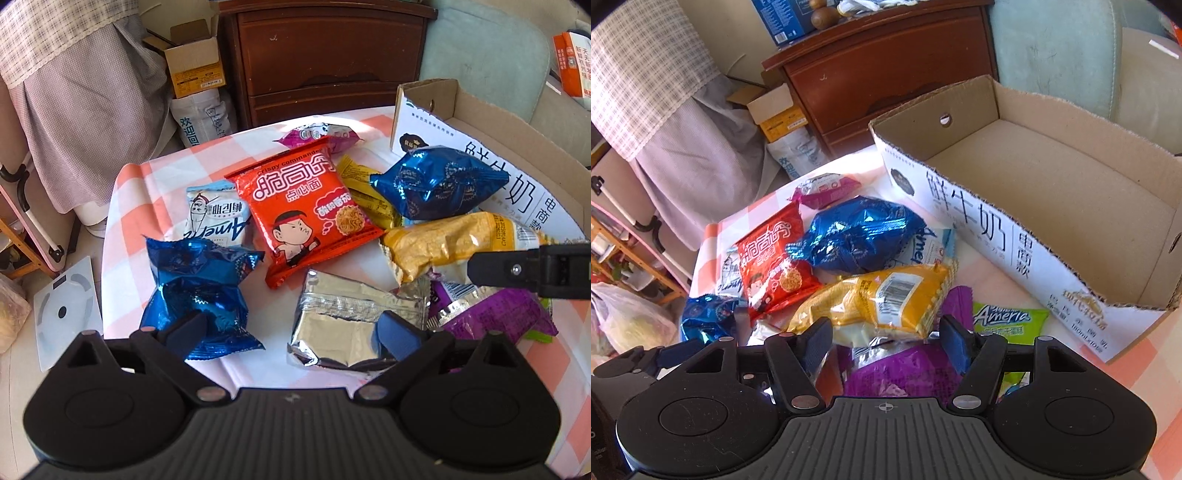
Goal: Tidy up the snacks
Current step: 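Lower right tool toward purple bag while left tool approaches silver foil pack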
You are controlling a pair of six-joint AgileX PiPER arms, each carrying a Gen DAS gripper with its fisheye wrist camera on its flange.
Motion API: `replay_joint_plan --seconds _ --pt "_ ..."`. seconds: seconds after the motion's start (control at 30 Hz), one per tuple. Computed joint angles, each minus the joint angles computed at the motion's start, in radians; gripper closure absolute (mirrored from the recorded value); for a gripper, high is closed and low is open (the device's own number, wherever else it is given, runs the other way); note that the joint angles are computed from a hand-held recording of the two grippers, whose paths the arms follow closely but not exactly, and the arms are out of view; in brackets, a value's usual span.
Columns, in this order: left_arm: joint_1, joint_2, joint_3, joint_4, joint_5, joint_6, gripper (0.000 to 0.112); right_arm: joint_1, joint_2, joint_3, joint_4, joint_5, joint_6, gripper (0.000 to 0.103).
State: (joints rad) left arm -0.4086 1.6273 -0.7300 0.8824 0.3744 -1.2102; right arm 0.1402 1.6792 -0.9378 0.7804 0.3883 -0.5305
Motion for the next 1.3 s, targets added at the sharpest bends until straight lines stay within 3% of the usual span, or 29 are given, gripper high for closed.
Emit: replay_joint_plan --seconds 0.17,0.23,0.33,0.57,0.7,1.03,1.13,1.3 --pt "0.043 -0.047 0.067 -0.014 0.004 0.04 0.011 -0.026 -0.01 0.01 0.108 0.125 -0.172 0.036" --pt "0.051 -0.054 0.078 -0.02 0.031 0.056 0.012 -0.046 -0.016 0.014 0.15 0.201 -0.244 0.036" --pt "0.06 -0.062 0.104 0.051 0.071 -0.008 0.014 -0.061 -0.049 0.037 0.176 0.247 -0.328 0.036" --pt "0.095 -0.159 0.141 0.149 -0.043 -0.101 0.014 -0.044 -0.105 0.075 0.061 0.123 -0.25 0.035" --pt "0.086 -0.114 0.087 0.043 -0.094 -0.048 0.014 -0.03 -0.071 0.062 -0.012 0.054 -0.135 0.034" --pt "-0.02 0.031 -0.026 0.142 0.026 -0.277 0.012 0.033 -0.005 0.046 -0.157 0.012 -0.018 0.031" --pt "-0.05 0.047 -0.033 0.148 0.084 -0.272 0.011 0.041 -0.009 0.057 -0.154 0.024 -0.045 0.028" --pt "-0.027 -0.004 0.024 0.109 0.087 -0.201 0.011 0.051 -0.02 0.07 -0.132 0.084 -0.133 0.026"
